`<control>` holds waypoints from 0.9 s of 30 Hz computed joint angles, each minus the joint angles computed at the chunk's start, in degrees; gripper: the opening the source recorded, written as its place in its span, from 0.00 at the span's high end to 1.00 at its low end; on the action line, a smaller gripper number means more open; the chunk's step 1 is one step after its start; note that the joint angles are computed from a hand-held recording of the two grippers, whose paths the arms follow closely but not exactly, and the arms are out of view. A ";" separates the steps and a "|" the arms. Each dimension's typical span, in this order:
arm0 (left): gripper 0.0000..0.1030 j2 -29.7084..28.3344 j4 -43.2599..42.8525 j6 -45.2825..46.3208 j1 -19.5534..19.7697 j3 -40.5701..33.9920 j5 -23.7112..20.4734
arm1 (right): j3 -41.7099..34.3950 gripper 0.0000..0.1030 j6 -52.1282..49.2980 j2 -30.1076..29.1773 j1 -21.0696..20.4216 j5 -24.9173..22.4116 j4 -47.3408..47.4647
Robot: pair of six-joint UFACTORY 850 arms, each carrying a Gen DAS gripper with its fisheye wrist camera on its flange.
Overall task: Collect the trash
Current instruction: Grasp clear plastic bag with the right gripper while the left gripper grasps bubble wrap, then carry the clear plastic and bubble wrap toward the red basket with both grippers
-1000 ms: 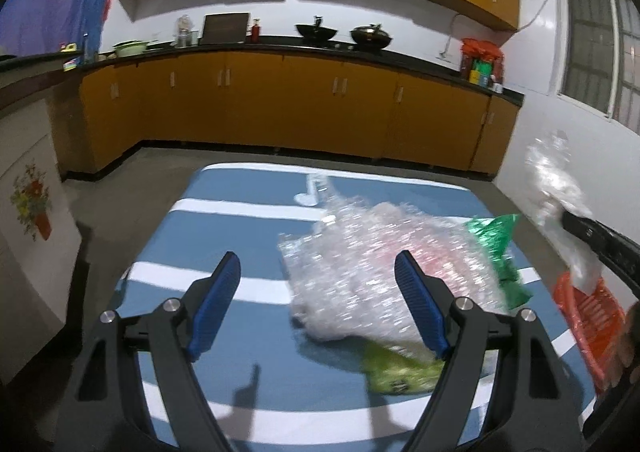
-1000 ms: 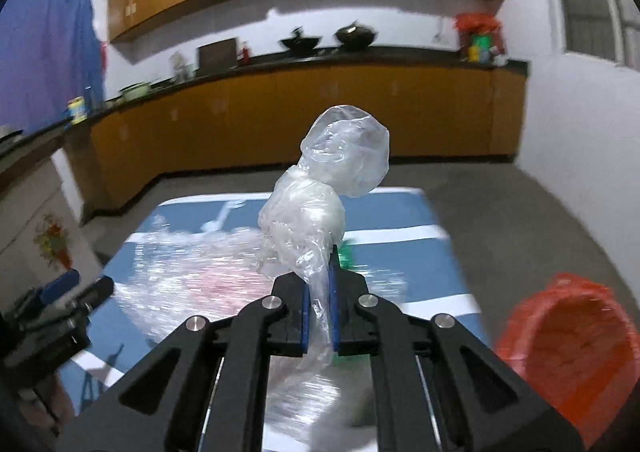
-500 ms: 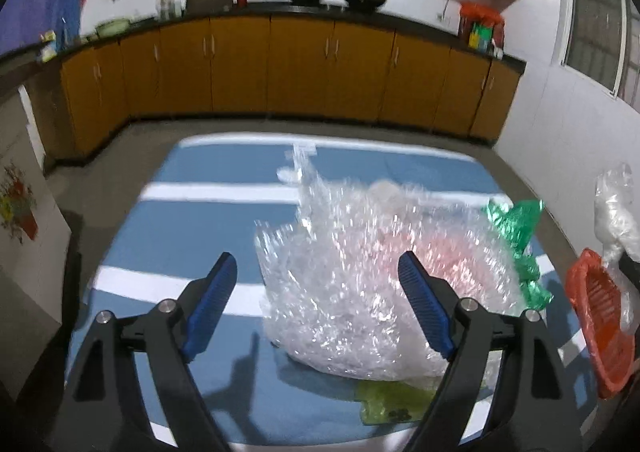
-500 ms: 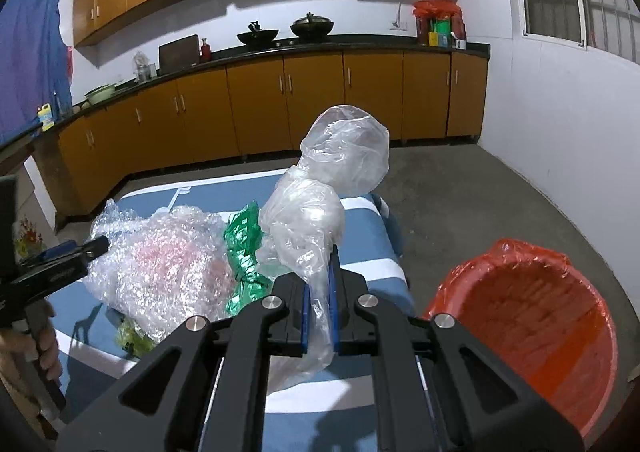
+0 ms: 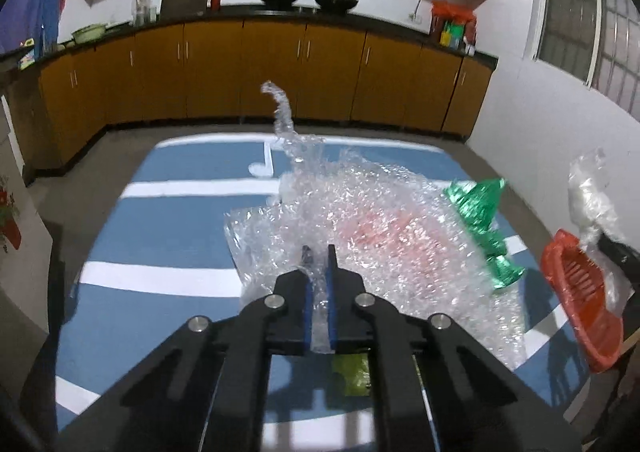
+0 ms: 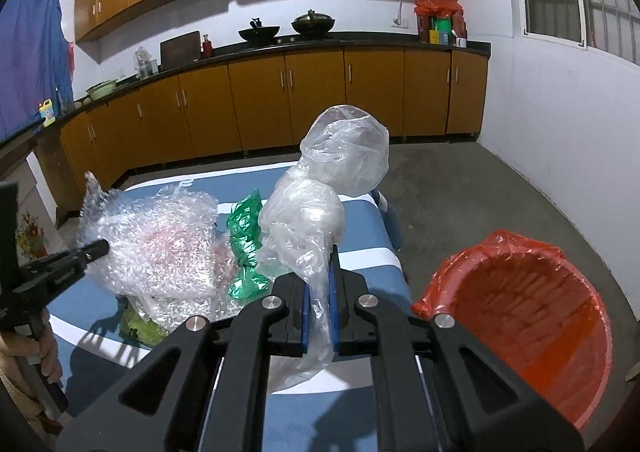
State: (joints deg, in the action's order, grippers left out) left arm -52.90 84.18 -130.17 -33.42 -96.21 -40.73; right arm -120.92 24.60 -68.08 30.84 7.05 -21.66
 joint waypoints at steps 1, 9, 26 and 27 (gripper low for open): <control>0.93 0.61 0.70 -0.70 -0.27 0.68 -0.65 | 0.61 0.92 -0.71 0.35 -0.01 0.41 0.67; 0.93 5.52 6.07 -6.04 -2.86 5.77 -5.82 | 7.51 0.92 -8.01 4.59 -0.38 4.58 7.84; 0.93 0.95 8.59 -2.26 -6.37 -5.84 -3.03 | 22.15 0.92 -22.87 13.17 -4.09 11.84 25.65; 0.93 -0.13 8.33 -1.63 -6.49 -7.65 -2.30 | 22.91 0.92 -23.50 13.60 -4.42 12.16 26.61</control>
